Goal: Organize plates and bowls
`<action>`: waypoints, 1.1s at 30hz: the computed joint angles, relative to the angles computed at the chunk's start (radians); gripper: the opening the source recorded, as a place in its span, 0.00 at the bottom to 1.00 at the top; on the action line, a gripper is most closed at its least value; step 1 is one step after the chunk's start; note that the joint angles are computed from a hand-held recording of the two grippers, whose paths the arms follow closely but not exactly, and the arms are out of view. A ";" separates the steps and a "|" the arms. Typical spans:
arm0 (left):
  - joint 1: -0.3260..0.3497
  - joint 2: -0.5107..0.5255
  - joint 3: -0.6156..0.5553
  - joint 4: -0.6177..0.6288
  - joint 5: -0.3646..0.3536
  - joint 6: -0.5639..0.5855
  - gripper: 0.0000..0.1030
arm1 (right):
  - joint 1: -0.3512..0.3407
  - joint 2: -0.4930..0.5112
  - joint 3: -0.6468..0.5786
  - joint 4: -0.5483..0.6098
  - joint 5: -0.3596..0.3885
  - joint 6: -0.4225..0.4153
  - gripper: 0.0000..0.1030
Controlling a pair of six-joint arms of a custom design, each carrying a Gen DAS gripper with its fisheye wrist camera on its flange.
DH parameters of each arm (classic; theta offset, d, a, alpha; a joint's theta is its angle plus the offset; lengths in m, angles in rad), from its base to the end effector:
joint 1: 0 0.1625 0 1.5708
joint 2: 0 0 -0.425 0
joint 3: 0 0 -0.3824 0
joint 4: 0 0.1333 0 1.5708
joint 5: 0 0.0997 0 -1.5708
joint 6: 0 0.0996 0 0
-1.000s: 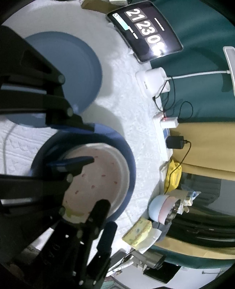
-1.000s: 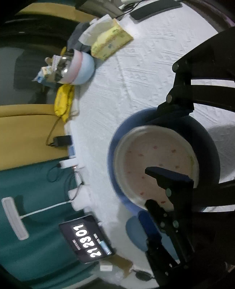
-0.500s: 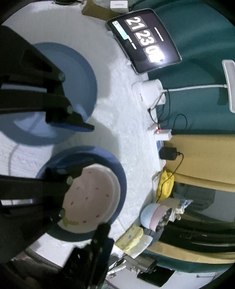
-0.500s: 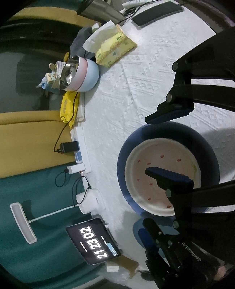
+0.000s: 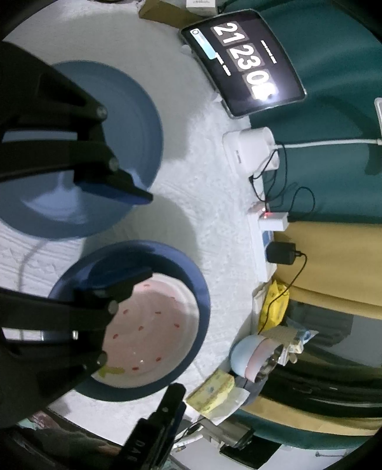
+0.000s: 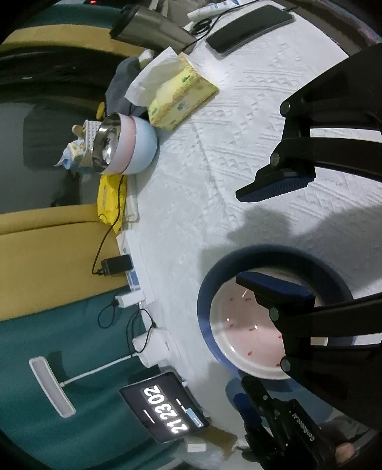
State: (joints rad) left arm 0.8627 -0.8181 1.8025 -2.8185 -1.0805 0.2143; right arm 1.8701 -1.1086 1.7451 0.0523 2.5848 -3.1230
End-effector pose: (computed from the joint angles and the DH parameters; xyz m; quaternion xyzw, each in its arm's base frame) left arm -0.2672 -0.5891 0.0953 0.3995 0.8754 -0.1823 0.2022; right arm 0.1864 -0.4388 0.2052 -0.0946 -0.8118 0.4379 0.3745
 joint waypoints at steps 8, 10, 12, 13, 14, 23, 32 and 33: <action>0.004 0.014 -0.007 0.006 0.012 0.013 0.44 | -0.046 -0.015 0.016 0.024 -0.064 0.023 0.51; 0.005 0.015 -0.010 0.014 0.014 0.013 0.44 | -0.057 -0.012 0.016 0.037 -0.079 0.034 0.51; 0.009 0.017 -0.016 0.035 0.015 0.010 0.44 | -0.066 -0.011 0.018 0.041 -0.094 0.034 0.51; 0.011 0.018 -0.025 0.073 0.021 -0.002 0.44 | -0.070 -0.011 0.019 0.041 -0.101 0.032 0.51; 0.014 0.019 -0.030 0.098 0.023 -0.011 0.44 | -0.073 -0.014 0.023 0.036 -0.107 0.027 0.51; 0.012 0.008 -0.014 0.085 0.011 -0.028 0.39 | -0.099 -0.027 0.049 0.053 -0.163 0.057 0.51; -0.003 0.008 0.011 0.047 -0.005 -0.013 0.12 | -0.096 -0.028 0.067 -0.011 -0.174 0.037 0.43; -0.004 0.008 0.013 0.045 -0.005 -0.016 0.12 | -0.098 -0.031 0.070 -0.013 -0.182 0.042 0.41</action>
